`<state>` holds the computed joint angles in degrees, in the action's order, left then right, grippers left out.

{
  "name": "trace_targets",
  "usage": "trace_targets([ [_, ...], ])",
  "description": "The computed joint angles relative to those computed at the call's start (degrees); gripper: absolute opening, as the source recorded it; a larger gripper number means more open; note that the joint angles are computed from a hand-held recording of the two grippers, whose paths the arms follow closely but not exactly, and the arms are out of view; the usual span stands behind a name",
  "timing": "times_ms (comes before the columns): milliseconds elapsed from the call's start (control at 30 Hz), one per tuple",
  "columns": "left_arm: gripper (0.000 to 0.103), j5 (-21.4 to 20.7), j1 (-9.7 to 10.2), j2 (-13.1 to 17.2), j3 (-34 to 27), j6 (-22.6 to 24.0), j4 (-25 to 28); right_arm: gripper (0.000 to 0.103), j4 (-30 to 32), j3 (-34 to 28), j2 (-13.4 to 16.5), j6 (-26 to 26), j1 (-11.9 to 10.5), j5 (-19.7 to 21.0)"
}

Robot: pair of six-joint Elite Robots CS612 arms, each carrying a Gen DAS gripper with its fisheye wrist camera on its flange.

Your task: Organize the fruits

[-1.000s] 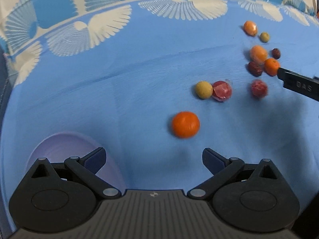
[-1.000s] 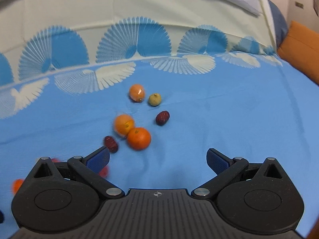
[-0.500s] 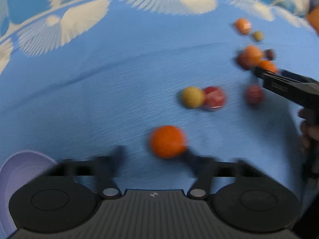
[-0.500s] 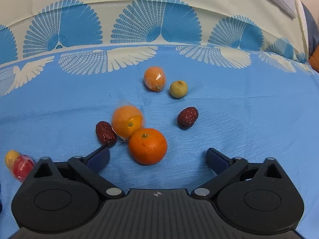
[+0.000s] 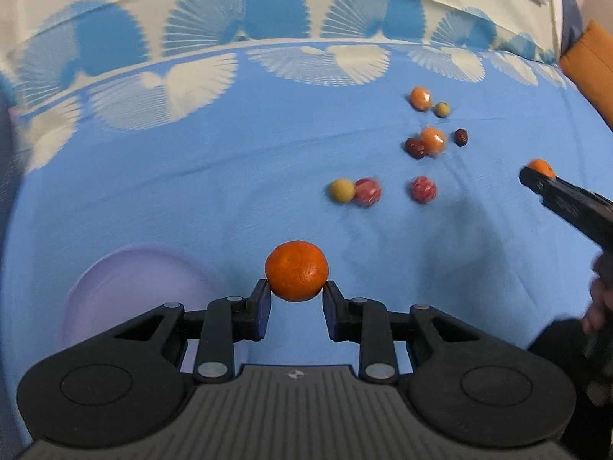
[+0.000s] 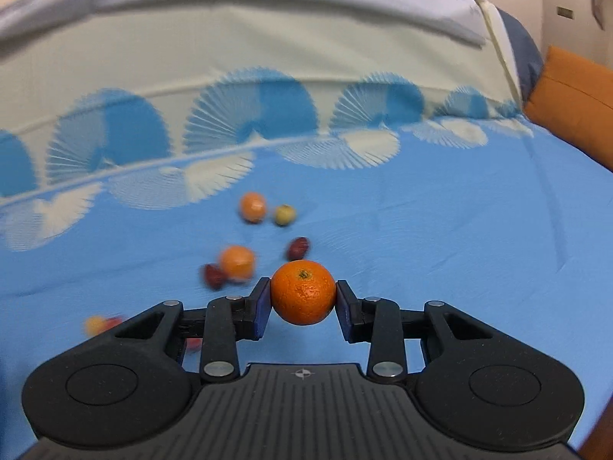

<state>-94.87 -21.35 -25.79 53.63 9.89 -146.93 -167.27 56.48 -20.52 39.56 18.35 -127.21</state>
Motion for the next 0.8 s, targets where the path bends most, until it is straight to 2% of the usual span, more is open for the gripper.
trace_targets([
  [133,0.032,0.4,1.16,-6.0,9.4,-1.0,-5.1,0.037,-5.9,5.9,-4.2,-4.1,2.2,5.4],
  [333,0.032,2.7,2.78,-13.3,21.2,-2.9,-13.2,0.037,-10.4,8.3,-7.1,-8.7,5.4,15.2],
  [567,0.032,6.3,4.85,-17.8,29.9,-6.2,-18.4,0.037,-10.5,6.2,-7.3,-15.3,8.6,21.7],
  [800,0.032,6.4,7.13,-19.8,34.2,-9.3,-21.4,0.037,-6.7,3.3,-6.5,-20.9,10.9,23.2],
])
